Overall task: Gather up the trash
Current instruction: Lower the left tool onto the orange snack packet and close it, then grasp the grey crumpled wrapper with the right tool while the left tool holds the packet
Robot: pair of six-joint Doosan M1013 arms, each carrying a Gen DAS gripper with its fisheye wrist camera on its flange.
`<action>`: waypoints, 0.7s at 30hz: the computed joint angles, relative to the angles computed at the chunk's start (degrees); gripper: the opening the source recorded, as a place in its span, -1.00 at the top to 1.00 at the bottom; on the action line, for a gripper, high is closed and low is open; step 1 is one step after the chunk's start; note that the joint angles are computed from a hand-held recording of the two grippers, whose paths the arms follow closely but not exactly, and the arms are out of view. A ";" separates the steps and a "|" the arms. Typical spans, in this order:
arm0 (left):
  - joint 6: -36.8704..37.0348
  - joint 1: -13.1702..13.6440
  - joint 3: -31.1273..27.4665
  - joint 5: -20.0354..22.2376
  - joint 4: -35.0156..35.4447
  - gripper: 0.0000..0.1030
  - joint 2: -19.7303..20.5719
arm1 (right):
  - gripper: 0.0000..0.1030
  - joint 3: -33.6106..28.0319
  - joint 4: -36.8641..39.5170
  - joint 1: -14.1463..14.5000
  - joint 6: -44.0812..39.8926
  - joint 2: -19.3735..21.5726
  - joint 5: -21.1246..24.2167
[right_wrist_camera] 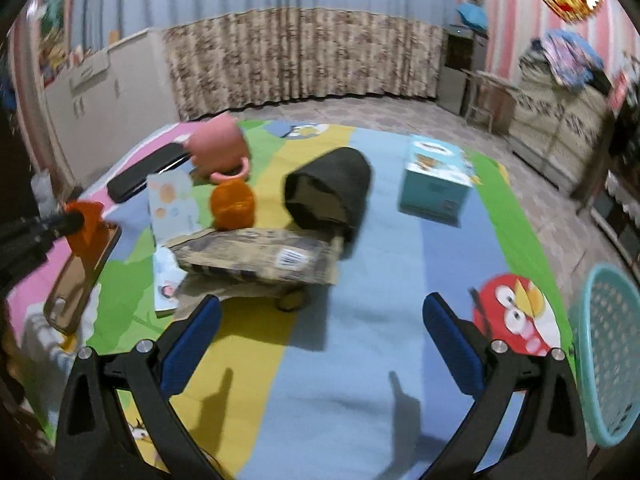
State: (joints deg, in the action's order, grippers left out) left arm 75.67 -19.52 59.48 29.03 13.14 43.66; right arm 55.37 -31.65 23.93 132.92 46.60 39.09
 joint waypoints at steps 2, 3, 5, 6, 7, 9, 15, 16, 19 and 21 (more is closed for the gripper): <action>-0.29 0.22 0.44 -0.39 0.76 0.81 -0.32 | -0.91 -2.38 0.14 0.33 -1.80 1.29 1.73; -0.20 0.37 0.77 -0.74 0.93 0.81 -0.54 | -0.91 -4.05 0.02 0.56 -3.02 2.18 2.88; 0.26 0.64 1.46 -1.58 0.68 0.81 -0.91 | -0.91 -6.37 -0.21 0.75 -4.65 3.47 4.76; 0.21 0.75 1.66 -1.77 0.79 0.81 -1.01 | -0.91 -8.23 0.65 0.83 -6.64 4.48 6.53; 0.10 0.87 1.73 -1.79 0.91 0.81 -1.03 | -0.91 -9.81 2.07 0.80 -8.61 5.30 7.98; 0.11 1.11 1.85 -1.80 0.66 0.81 -1.07 | -0.86 -10.86 3.49 0.73 -10.36 5.93 8.41; 1.09 1.66 2.08 -2.03 -1.32 0.81 -1.13 | 0.10 -9.79 9.98 -0.30 -13.78 5.17 5.78; 1.12 1.65 2.25 -2.25 -1.28 0.81 -1.24 | 0.19 -9.22 10.64 -0.47 -14.11 4.84 5.15; 0.55 1.45 2.52 -2.89 -0.29 0.81 -1.47 | 0.63 -7.46 12.02 -0.94 -14.99 3.83 3.32; 0.09 1.34 2.57 -3.13 0.10 0.82 -1.56 | 0.72 -5.67 12.53 -1.33 -14.81 2.88 1.43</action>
State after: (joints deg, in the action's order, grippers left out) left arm 75.76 -18.18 62.05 25.90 13.24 42.10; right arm 49.70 -19.12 22.60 118.11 49.48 40.51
